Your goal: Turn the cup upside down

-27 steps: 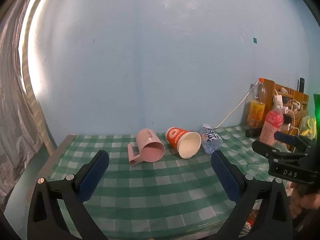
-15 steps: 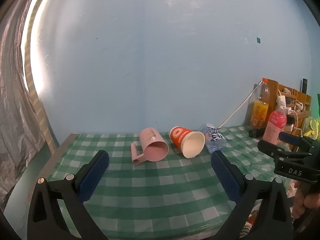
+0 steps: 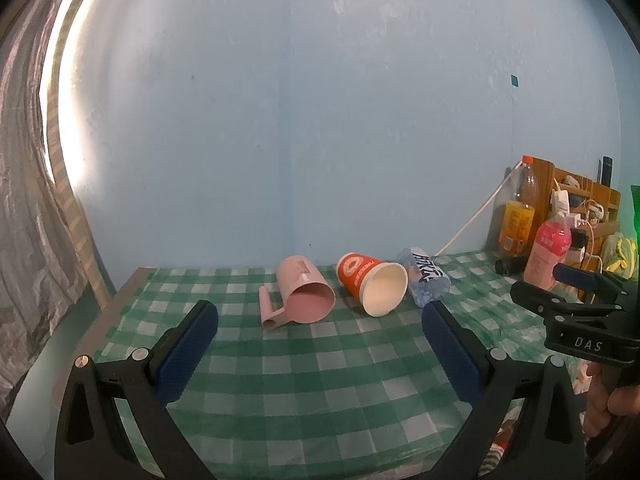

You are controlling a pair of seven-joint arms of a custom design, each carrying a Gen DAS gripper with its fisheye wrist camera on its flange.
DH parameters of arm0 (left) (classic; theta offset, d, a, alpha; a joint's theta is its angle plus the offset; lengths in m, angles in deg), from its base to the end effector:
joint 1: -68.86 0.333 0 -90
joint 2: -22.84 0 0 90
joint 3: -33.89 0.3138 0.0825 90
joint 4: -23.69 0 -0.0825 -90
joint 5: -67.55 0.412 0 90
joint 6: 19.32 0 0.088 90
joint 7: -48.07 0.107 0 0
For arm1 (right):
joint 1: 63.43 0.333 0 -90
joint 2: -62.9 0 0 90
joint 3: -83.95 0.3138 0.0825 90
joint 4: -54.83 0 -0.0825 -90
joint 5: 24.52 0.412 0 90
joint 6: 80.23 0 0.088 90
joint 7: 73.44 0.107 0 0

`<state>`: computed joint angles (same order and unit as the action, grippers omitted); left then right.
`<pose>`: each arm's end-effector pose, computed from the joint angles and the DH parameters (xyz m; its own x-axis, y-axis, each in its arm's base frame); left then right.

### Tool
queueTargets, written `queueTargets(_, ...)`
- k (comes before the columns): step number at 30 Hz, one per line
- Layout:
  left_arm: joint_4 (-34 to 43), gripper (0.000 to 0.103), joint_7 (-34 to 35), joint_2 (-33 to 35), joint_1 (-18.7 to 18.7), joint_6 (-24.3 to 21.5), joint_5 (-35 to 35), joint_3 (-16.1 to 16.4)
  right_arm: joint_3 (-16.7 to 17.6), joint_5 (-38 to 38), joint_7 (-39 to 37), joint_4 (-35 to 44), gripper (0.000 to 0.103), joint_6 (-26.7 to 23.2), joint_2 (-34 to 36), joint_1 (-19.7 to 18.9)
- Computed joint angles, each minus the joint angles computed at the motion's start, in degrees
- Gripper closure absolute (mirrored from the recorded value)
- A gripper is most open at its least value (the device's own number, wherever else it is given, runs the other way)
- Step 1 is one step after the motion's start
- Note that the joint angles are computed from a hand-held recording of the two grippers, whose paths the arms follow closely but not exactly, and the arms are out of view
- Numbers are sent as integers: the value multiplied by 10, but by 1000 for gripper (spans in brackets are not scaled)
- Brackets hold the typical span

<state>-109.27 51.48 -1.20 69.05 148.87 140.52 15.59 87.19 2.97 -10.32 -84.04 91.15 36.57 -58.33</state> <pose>0.4443 -0.2273 0.5566 -0.0161 -0.9996 0.0226 -0.3634 -0.0152 -0.9315 0.4801 0.0407 0.5821 0.1952 -0.9806 -0.0150 -0.4968 -0.0857 -0.8636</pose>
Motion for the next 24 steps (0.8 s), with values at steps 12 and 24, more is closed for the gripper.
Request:
queueTargets(12, 5, 0, 10, 5, -2, -3, -7, 0, 1, -2, 1, 1, 16, -2, 0, 3)
queueTargets(24, 6, 0, 6, 6, 0, -2, -2, 0, 1, -2, 3, 4, 16, -2, 3, 2)
